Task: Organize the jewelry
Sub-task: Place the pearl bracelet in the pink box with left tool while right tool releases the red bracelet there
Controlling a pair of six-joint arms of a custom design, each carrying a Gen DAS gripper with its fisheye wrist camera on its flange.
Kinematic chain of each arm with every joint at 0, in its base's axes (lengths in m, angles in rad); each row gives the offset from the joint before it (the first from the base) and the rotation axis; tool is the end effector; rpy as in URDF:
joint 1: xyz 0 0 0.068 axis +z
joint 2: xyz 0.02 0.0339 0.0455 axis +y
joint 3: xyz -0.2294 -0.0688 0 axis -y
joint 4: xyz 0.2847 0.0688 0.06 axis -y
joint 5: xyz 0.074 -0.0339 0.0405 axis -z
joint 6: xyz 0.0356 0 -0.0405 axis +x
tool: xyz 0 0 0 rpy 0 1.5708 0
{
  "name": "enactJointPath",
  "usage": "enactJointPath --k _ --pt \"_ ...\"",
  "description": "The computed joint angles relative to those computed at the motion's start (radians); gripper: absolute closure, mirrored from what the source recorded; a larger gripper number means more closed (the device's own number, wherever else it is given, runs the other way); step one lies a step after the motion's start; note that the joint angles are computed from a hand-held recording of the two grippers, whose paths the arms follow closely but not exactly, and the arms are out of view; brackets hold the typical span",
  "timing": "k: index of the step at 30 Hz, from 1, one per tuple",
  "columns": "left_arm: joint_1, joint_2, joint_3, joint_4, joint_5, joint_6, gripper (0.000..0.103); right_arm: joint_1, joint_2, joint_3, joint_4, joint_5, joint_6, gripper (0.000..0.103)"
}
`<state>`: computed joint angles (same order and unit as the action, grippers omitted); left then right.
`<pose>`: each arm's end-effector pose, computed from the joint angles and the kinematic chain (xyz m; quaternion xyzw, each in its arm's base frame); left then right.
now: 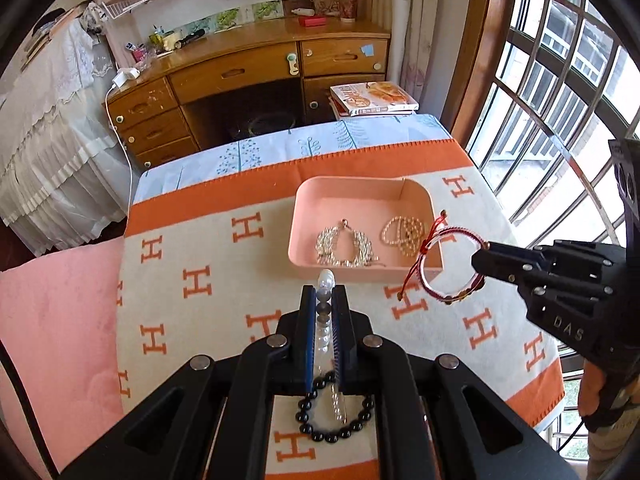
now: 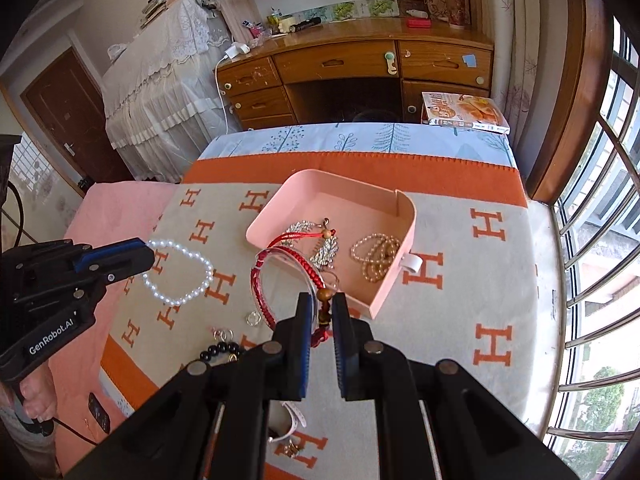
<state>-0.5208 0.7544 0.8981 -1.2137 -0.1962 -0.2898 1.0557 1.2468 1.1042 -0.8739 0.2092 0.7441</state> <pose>0.1581 -0.0827 0.2752 0.0870 0.9605 -0.0100 0.2640 0.1516 0.2527 0.2574 -0.1202 0.9494 0.1507 0.2478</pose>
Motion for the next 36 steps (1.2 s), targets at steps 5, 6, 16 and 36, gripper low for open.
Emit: enactJointPath --k 5,6,16,36 --pt "0.027 0.244 0.059 0.181 0.034 0.038 0.098 -0.105 0.070 -0.010 0.104 -0.064 -0.009 0.093" --pt "0.027 0.281 0.064 0.212 0.037 0.042 0.098 -0.122 0.087 -0.012 0.122 -0.073 -0.011 0.093" --pt "0.111 0.608 0.070 0.429 0.082 0.102 0.097 -0.223 0.209 -0.024 0.235 -0.139 -0.036 0.093" --pt "0.171 0.254 -0.140 0.358 0.027 0.135 0.046 -0.223 0.232 -0.055 0.305 -0.102 -0.002 0.092"
